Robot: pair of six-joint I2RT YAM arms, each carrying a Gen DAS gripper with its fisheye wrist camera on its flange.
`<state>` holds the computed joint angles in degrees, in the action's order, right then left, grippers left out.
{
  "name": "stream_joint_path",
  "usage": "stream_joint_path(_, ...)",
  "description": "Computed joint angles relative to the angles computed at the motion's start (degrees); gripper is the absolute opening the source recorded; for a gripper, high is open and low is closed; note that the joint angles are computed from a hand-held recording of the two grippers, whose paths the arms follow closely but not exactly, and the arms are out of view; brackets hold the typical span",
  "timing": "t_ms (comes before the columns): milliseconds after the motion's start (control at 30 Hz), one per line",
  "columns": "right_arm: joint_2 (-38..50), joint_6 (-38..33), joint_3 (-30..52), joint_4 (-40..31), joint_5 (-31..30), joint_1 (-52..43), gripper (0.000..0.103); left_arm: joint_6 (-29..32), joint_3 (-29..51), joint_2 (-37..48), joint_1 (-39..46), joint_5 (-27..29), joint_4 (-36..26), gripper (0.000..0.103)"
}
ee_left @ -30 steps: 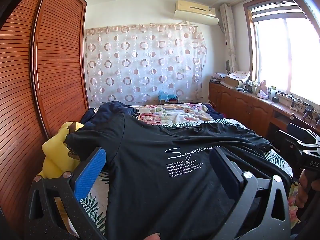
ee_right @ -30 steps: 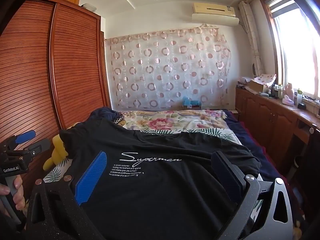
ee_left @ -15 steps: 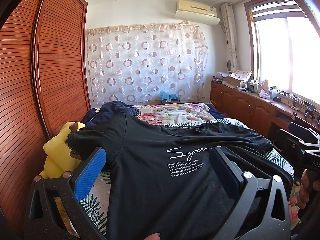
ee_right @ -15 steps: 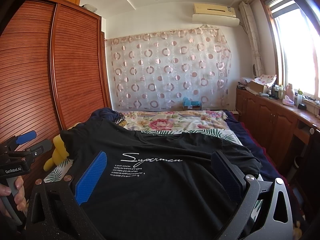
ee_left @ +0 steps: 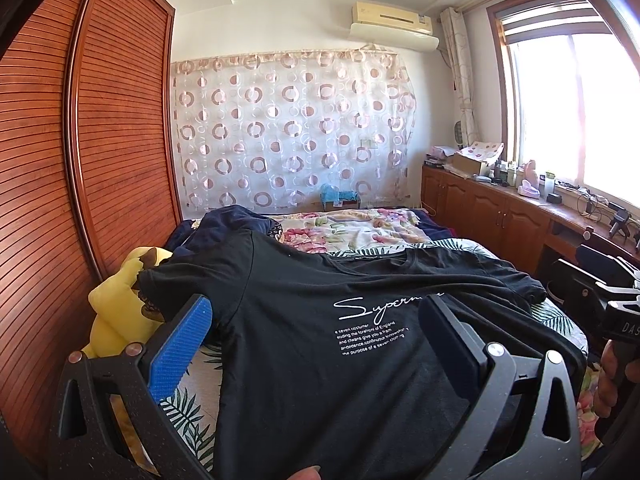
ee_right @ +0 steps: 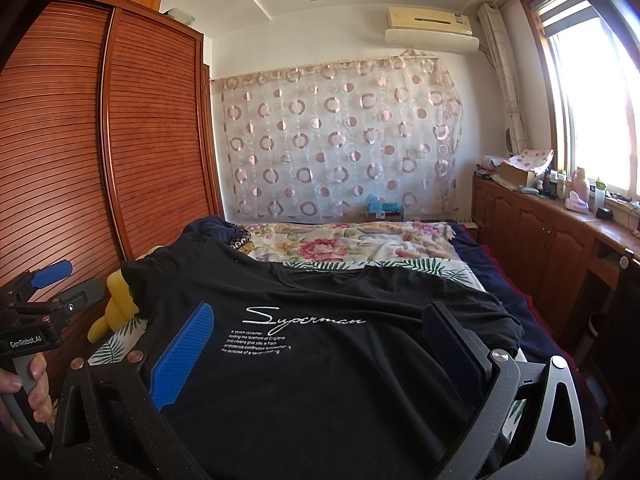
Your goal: Fold small clothes
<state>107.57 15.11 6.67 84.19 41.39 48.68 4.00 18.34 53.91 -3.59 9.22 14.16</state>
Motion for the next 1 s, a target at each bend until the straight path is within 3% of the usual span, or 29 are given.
stream_joint_path(1000, -0.3, -0.1, 0.0, 0.0, -0.1, 0.1, 0.103, 0.3, -0.3, -0.8, -0.3, -0.4, -0.2, 0.103)
